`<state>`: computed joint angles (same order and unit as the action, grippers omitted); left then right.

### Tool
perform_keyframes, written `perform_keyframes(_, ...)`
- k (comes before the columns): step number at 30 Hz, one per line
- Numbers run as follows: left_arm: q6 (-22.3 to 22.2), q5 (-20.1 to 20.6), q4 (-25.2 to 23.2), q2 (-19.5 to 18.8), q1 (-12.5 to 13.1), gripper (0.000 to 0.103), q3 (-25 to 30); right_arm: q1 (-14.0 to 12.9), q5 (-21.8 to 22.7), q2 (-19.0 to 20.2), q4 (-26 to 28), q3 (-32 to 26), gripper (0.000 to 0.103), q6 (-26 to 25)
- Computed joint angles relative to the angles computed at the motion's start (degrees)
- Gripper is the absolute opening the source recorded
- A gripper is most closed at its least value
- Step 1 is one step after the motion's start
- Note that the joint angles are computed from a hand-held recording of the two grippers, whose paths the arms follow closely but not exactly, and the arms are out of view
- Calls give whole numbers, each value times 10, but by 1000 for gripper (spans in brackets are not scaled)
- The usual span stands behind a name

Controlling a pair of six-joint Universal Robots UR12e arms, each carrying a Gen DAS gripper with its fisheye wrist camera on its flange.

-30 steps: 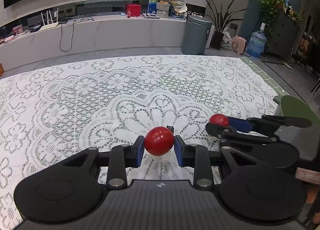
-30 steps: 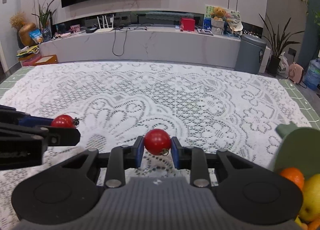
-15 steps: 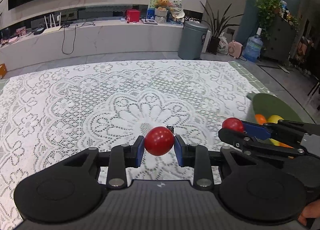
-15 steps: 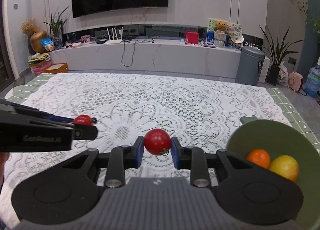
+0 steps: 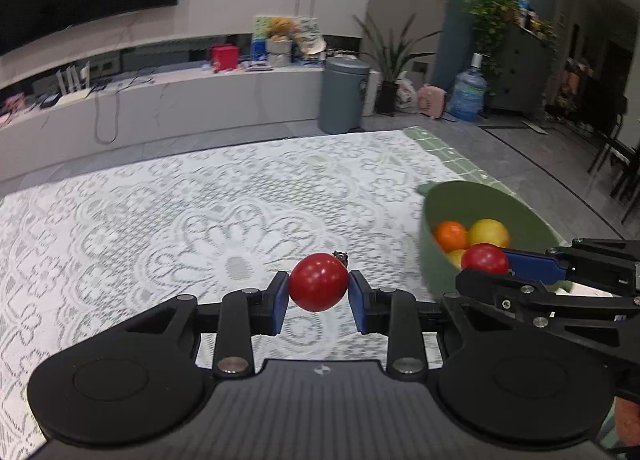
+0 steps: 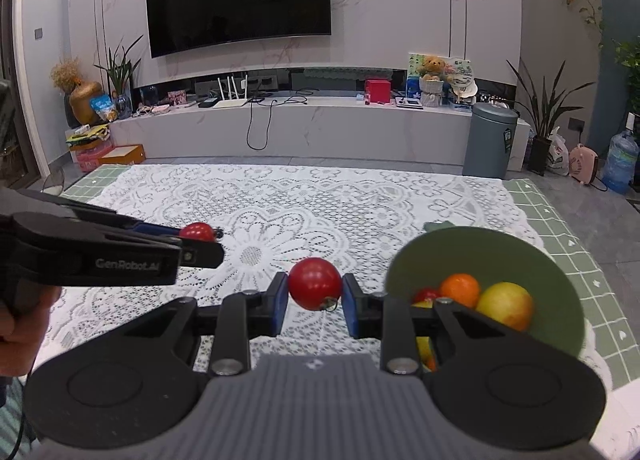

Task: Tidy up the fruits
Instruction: 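Carry both cherry tomatoes over the green colander with both tools, then lower both tomatoes into the colander and open both tools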

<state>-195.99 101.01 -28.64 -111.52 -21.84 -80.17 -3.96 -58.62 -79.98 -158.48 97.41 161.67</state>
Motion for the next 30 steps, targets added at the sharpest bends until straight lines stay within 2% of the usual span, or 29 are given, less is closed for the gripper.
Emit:
perform_keyframes(9, 56, -40, -8, -29, -18, 36, 51, -42, 23, -20, -12, 19, 25, 20)
perform_keyframes(15, 92, -70, -30, -56, -24, 36, 96, -62, 12, -15, -22, 18, 25, 29)
perform_keyframes(20, 109, -118, -71, -85, -21, 36, 145, -75, 5, 1, -12, 1, 25, 42)
perform_keyframes(24, 126, -133, -110, -111, -20, 36, 187, -83, 5, 19, 5, -19, 25, 42)
perform_keyframes(30, 136, -161, -176, -151, -15, 36, 254, -83, 5, 48, 74, -62, 25, -3)
